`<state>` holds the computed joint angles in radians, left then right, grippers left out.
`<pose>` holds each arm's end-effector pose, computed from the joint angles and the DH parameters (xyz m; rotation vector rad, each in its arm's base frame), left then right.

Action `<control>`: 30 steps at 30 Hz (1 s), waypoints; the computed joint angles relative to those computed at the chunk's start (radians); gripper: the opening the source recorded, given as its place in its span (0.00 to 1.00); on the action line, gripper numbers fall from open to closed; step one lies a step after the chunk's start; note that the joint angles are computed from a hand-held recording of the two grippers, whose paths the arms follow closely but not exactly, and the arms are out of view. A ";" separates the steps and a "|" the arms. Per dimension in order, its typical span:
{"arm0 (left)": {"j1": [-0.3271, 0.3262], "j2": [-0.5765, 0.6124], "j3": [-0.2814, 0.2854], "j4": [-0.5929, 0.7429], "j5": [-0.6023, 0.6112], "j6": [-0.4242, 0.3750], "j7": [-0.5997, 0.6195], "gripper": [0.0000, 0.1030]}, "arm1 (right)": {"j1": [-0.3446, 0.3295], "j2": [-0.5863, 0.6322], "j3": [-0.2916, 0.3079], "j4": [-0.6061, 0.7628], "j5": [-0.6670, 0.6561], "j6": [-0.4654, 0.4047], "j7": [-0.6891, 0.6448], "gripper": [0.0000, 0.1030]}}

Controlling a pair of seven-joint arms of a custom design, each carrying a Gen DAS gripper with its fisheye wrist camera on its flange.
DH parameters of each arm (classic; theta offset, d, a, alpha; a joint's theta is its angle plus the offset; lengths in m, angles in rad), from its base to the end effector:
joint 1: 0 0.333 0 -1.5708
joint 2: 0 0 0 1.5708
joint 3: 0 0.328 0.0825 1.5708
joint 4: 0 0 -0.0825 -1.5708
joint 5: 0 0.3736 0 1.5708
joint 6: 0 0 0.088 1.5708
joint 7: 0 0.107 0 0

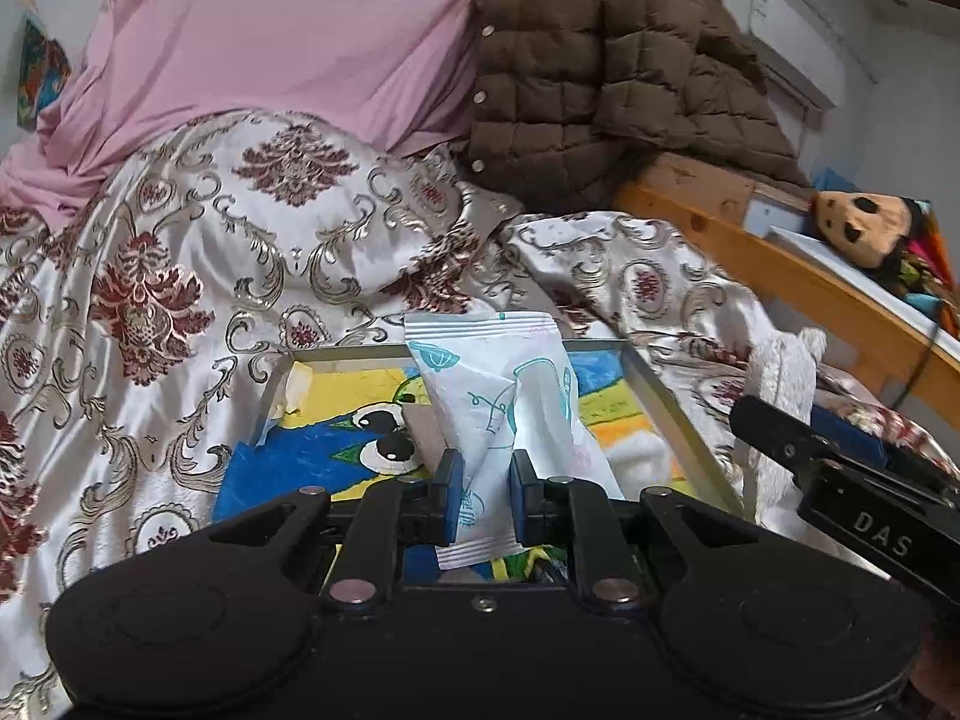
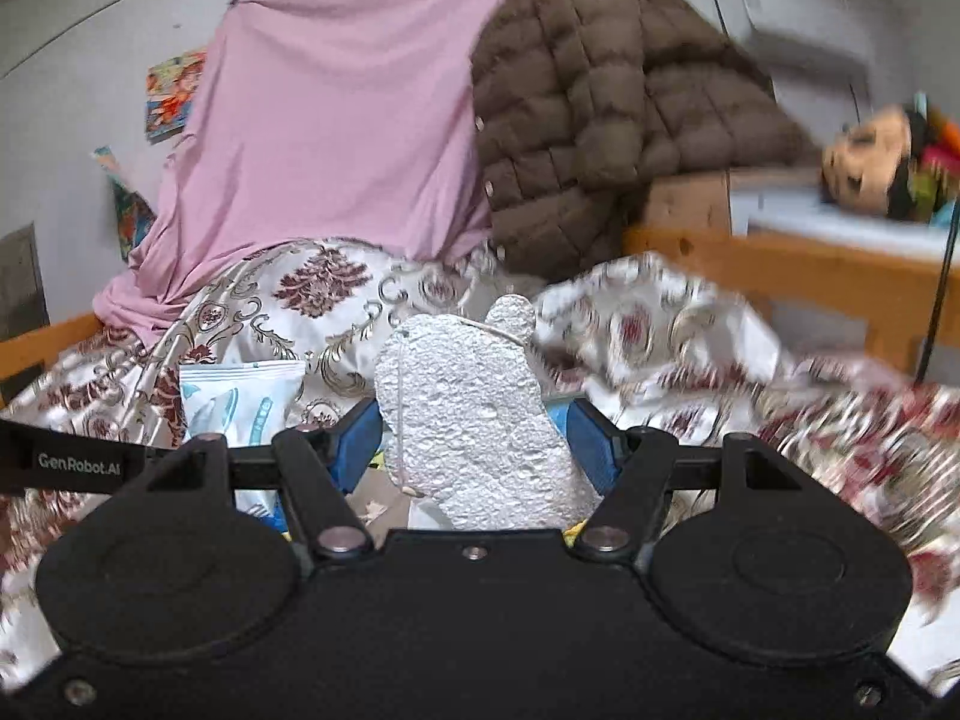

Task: Organize soft objects
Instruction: 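Carry the pad to the tray with the left gripper while the right gripper carries the white foam insole there, then open both grippers to drop the pad and insole into the tray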

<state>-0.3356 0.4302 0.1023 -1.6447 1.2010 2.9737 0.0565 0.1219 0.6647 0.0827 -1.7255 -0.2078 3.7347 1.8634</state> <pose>0.6588 -0.2344 0.4508 -1.7378 1.5123 -1.0031 0.6875 0.1553 0.3859 -1.3922 1.2361 -0.7450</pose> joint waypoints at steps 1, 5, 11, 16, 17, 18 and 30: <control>0.014 0.021 -0.013 0.021 -0.035 -0.005 0.023 0.17 | -0.020 0.022 0.019 0.035 -0.022 -0.022 0.021 0.58; 0.037 0.097 -0.035 0.095 -0.180 -0.019 0.138 0.17 | -0.099 0.089 0.114 0.160 -0.126 -0.116 0.105 0.58; 0.055 0.196 -0.065 0.193 -0.347 -0.034 0.340 0.17 | -0.149 0.134 0.166 0.225 -0.167 -0.215 0.147 0.58; 0.070 0.267 -0.102 0.272 -0.482 -0.065 0.485 0.17 | -0.219 0.166 0.263 0.265 -0.174 -0.336 0.115 0.58; 0.070 0.273 -0.105 0.277 -0.503 -0.067 0.504 0.18 | -0.229 0.174 0.279 0.270 -0.168 -0.353 0.102 0.58; 0.070 0.281 -0.110 0.286 -0.525 -0.072 0.525 0.18 | -0.252 0.187 0.315 0.280 -0.167 -0.378 0.090 0.58; -0.024 0.325 -0.012 0.349 -0.661 -0.097 0.640 0.21 | -0.303 0.224 0.411 0.331 -0.046 -0.493 -0.073 0.59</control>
<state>-0.3597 0.7548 0.0904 -1.2955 0.5402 2.8772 0.6964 -0.1815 0.8884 0.4937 -1.3948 -0.2543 3.2414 1.7908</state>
